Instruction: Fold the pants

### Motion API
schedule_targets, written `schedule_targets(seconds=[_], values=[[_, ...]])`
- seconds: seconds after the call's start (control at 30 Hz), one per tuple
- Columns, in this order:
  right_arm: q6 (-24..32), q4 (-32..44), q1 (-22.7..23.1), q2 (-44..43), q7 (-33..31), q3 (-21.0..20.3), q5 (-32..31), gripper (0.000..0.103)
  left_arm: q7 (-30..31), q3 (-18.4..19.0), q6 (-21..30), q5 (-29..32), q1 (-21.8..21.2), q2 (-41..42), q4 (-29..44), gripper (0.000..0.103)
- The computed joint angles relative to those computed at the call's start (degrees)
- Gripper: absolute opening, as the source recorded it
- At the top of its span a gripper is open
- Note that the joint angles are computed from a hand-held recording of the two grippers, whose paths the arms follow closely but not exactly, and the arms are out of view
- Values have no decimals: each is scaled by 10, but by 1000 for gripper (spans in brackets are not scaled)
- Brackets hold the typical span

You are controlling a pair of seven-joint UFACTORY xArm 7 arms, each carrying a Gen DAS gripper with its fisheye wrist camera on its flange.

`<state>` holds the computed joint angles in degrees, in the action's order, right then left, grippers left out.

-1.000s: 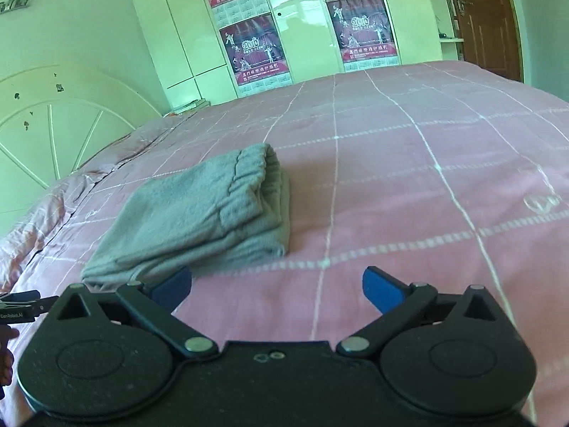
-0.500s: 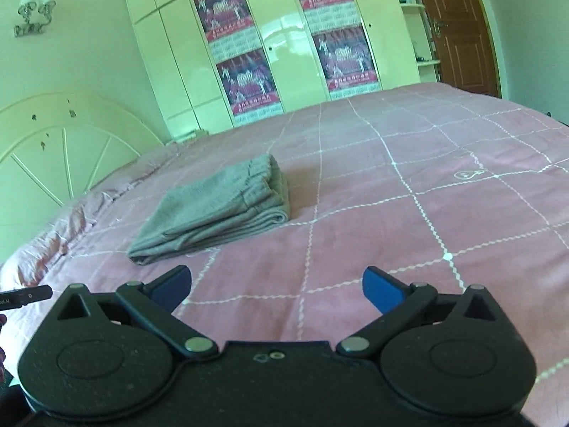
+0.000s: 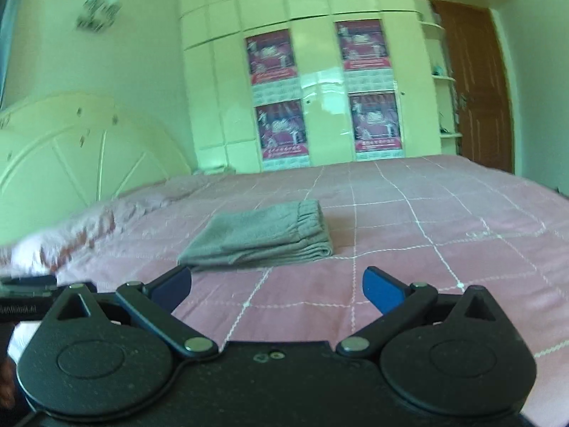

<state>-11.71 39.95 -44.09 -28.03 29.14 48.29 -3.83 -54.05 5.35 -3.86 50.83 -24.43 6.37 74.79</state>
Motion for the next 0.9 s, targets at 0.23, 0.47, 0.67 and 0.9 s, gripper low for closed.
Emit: schedule_targets(seconds=[0.23,0.47,0.67,0.9], values=[[2,14,-36,2,-5,42,-17,97,11,-4,-4,-23,3,6,-6,103],[7,10,-37,2,14,40,-11,97,-15,24,-13,1,-22,2,-11,103],[5,9,-34,4,16,34,-18,97,-2,23,-17,-13,-23,-1,-17,103],[8,7,-35,0,24,37,-13,97,32,16,-19,-47,-19,-1,-23,103]])
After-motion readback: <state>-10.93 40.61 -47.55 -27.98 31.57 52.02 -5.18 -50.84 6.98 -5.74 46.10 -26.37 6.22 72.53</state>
